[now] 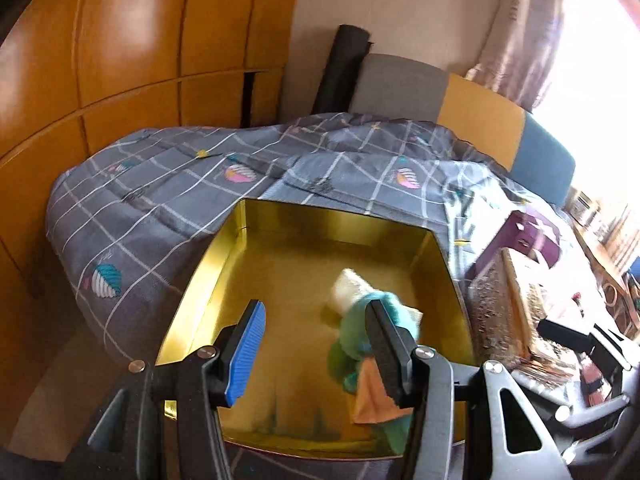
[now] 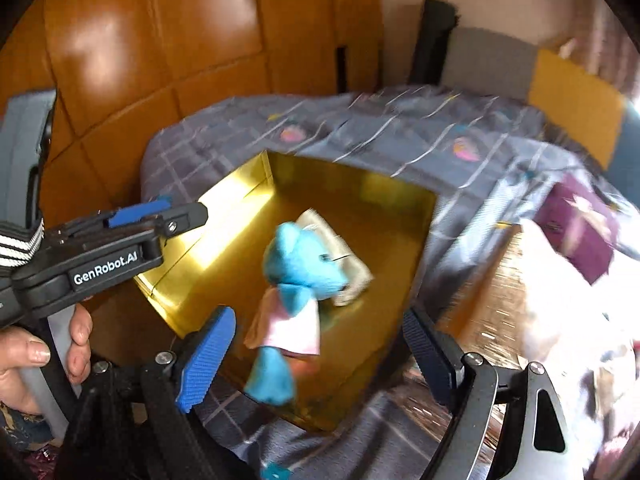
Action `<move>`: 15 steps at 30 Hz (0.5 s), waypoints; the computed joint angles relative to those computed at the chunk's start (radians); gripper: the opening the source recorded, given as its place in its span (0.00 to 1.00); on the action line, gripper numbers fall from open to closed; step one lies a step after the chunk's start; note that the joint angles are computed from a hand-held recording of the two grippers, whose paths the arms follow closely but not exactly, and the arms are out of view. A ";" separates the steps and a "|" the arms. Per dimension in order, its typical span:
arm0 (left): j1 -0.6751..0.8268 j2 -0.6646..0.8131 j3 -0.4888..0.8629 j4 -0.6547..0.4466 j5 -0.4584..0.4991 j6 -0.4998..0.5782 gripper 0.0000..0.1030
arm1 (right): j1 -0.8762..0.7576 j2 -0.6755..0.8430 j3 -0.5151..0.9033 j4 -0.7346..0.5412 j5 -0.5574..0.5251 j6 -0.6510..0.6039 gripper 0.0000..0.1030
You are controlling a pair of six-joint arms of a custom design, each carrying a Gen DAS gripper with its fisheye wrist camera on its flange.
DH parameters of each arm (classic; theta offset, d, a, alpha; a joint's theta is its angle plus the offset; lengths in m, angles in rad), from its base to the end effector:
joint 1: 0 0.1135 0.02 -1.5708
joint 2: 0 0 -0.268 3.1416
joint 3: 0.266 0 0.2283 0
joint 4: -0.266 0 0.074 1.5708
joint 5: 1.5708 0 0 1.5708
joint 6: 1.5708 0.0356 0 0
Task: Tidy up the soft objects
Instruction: 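Carry the teal teddy bear into the gold tray and open the right gripper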
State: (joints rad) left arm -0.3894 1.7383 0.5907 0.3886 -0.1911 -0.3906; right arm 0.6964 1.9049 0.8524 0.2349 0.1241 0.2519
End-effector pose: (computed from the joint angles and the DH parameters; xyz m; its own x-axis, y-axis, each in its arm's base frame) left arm 0.2698 -0.1034 0.1266 -0.6821 -0.1242 -0.7206 -0.0156 0.9877 -0.1554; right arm 0.2667 0.2172 0.1253 -0.6844 -0.2499 -0.6849 -0.4140 0.9065 0.0830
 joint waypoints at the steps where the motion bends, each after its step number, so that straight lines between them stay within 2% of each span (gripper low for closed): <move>1: -0.014 -0.009 -0.001 -0.003 -0.004 0.002 0.51 | -0.006 -0.030 -0.039 0.027 0.015 0.007 0.84; 8: -0.123 -0.046 0.014 -0.027 -0.044 0.030 0.51 | -0.057 -0.215 -0.226 0.113 0.104 0.056 0.84; 15: -0.219 -0.069 0.041 -0.054 -0.079 0.054 0.51 | -0.165 -0.400 -0.383 0.109 0.149 0.098 0.84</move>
